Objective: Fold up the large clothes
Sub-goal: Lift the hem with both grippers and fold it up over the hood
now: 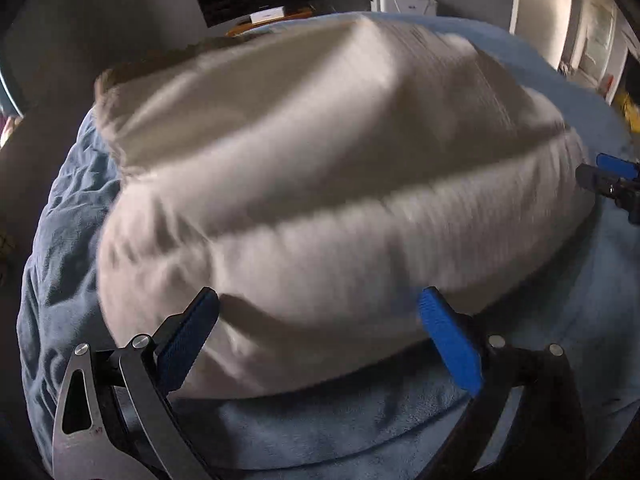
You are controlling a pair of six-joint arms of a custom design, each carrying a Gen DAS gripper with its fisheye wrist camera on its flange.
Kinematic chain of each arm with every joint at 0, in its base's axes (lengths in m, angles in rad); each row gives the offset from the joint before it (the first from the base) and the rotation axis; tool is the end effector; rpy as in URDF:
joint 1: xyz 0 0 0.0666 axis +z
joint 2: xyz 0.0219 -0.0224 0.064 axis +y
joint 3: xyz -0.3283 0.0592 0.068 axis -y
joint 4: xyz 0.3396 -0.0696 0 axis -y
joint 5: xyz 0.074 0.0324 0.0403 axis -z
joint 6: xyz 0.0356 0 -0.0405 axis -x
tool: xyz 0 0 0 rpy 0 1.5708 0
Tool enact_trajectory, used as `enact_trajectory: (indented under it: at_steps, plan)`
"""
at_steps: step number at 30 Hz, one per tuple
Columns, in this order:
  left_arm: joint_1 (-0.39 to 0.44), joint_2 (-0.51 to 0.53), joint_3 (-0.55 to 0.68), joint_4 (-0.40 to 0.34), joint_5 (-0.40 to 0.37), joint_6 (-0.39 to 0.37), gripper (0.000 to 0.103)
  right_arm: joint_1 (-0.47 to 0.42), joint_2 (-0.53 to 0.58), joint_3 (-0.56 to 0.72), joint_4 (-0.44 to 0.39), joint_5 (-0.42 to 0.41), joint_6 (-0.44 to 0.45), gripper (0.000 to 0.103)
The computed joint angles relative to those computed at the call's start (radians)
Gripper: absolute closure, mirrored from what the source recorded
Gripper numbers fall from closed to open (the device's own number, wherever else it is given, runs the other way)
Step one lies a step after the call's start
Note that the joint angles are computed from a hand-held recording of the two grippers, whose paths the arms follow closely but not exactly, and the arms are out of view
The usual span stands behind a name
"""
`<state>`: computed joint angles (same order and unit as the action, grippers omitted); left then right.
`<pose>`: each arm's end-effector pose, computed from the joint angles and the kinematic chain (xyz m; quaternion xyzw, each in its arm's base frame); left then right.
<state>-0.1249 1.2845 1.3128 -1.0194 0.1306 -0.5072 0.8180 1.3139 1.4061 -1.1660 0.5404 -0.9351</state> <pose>0.3899 -0.0540 0.3828 0.3149 0.9031 -0.0072 0.2919 0.2817 0.2733 0.4047 0.1202 0.9287 0.0166 0.3505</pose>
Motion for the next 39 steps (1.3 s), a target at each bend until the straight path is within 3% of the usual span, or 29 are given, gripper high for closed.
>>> enact_trajectory:
  at_steps: [5,10,13,18,22,25,27,32,36,39]
  plan:
    - [-0.032,0.002,-0.047,0.084,-0.03,0.064,0.005,0.019,0.096,0.052,-0.021,0.023,0.082,0.008]
    - [-0.011,0.089,0.066,0.081,0.053,0.121,0.005,-0.043,0.161,0.146,0.006,-0.019,0.146,0.008]
    - [-0.012,0.199,0.204,0.056,0.053,0.151,0.005,-0.077,0.232,0.249,-0.015,-0.016,0.22,0.008]
    - [-0.009,0.452,0.541,-0.083,0.028,0.188,0.005,-0.153,0.388,0.464,-0.081,-0.05,0.338,0.008]
    - [-0.028,0.567,0.733,-0.113,-0.046,0.236,0.005,-0.22,0.472,0.581,-0.093,-0.105,0.341,0.007]
    - [-0.027,0.719,0.978,-0.245,-0.07,0.26,0.005,-0.265,0.541,0.682,-0.118,-0.132,0.332,0.007]
    - [-0.028,0.775,1.066,-0.28,-0.087,0.259,0.005,-0.292,0.582,0.742,-0.138,-0.163,0.31,0.007]
    - [-0.017,0.849,1.109,-0.351,-0.08,0.253,0.005,-0.326,0.751,0.964,-0.279,-0.228,0.311,0.006]
    - [-0.009,0.877,1.124,-0.389,-0.044,0.247,0.005,-0.327,0.768,0.933,-0.25,-0.237,0.326,0.005]
    - [-0.009,0.866,1.088,-0.377,-0.042,0.23,0.005,-0.321,0.746,0.872,-0.206,-0.225,0.332,0.005]
